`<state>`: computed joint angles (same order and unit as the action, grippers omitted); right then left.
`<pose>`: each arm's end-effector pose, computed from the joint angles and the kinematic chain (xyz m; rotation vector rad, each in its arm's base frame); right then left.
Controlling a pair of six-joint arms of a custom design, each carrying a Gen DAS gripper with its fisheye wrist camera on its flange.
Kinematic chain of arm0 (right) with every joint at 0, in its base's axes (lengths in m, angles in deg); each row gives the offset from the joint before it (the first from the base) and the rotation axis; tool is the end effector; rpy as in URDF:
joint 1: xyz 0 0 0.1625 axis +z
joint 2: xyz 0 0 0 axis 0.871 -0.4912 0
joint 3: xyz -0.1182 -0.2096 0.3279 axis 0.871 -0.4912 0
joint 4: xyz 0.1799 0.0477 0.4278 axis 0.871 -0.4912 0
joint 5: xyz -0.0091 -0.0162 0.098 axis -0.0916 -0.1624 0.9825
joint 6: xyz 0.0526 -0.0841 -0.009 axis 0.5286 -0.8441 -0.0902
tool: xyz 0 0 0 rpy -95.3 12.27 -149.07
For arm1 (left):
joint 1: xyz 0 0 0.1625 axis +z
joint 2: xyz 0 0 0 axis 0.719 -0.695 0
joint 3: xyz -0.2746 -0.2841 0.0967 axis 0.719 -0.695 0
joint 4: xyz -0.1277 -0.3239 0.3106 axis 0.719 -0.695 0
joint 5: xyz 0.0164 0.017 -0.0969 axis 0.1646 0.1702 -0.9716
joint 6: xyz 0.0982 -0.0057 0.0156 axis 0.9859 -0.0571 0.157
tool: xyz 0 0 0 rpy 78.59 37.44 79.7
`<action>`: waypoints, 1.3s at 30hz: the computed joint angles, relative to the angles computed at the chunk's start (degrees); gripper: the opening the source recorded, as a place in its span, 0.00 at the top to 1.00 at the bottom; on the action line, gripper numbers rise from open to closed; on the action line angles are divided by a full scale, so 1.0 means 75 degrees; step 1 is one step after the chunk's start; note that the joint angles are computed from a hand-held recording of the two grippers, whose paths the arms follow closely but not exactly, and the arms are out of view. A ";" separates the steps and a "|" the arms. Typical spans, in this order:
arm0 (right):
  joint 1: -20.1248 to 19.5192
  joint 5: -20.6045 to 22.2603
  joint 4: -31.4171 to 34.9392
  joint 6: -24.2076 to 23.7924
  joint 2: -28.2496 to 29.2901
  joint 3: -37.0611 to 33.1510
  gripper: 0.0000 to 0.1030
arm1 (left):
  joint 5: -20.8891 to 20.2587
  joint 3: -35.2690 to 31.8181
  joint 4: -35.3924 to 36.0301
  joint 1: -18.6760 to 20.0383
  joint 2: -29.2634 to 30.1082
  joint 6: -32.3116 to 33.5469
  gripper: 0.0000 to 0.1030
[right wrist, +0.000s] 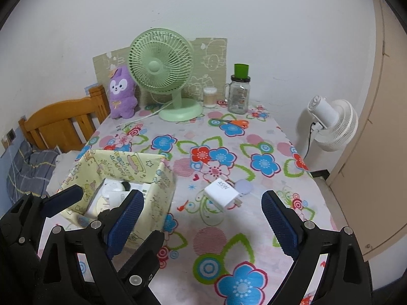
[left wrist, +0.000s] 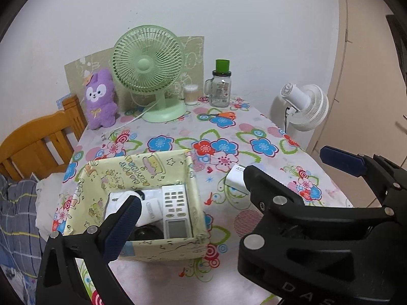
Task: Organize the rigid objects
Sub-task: 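Withdraw both tools from the box toward the white block charger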
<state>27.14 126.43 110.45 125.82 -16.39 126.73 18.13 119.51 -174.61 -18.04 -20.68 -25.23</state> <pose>0.0977 -0.5723 0.3787 1.0360 -2.4175 0.7413 -0.4802 -0.5089 -0.0547 0.1286 2.0871 -1.0613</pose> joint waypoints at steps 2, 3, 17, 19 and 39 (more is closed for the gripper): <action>-0.0064 -0.0011 0.0020 0.0006 -0.0006 -0.0057 0.07 | 0.0002 -0.0111 -0.0054 0.0005 0.0105 0.0131 0.00; -0.0093 -0.0017 0.0010 -0.0004 -0.0018 -0.0065 0.07 | -0.0001 -0.0176 -0.0063 0.0016 0.0158 0.0185 0.00; -0.0544 -0.0198 -0.0024 -0.0212 0.0038 -0.0385 0.07 | -0.0207 -0.0888 -0.0699 0.0139 0.0881 0.1053 0.01; -0.0598 -0.0209 -0.0068 -0.0258 0.0046 -0.0400 0.07 | -0.0237 -0.1016 -0.0674 0.0165 0.0989 0.1109 0.03; -0.1104 -0.0289 0.0103 -0.0405 0.0736 -0.1152 0.07 | -0.0640 -0.1879 -0.1367 0.0585 0.1843 0.2071 0.03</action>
<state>18.86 124.26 111.22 122.79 -10.87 118.09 13.33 105.42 -184.86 -13.65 -6.86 -9.70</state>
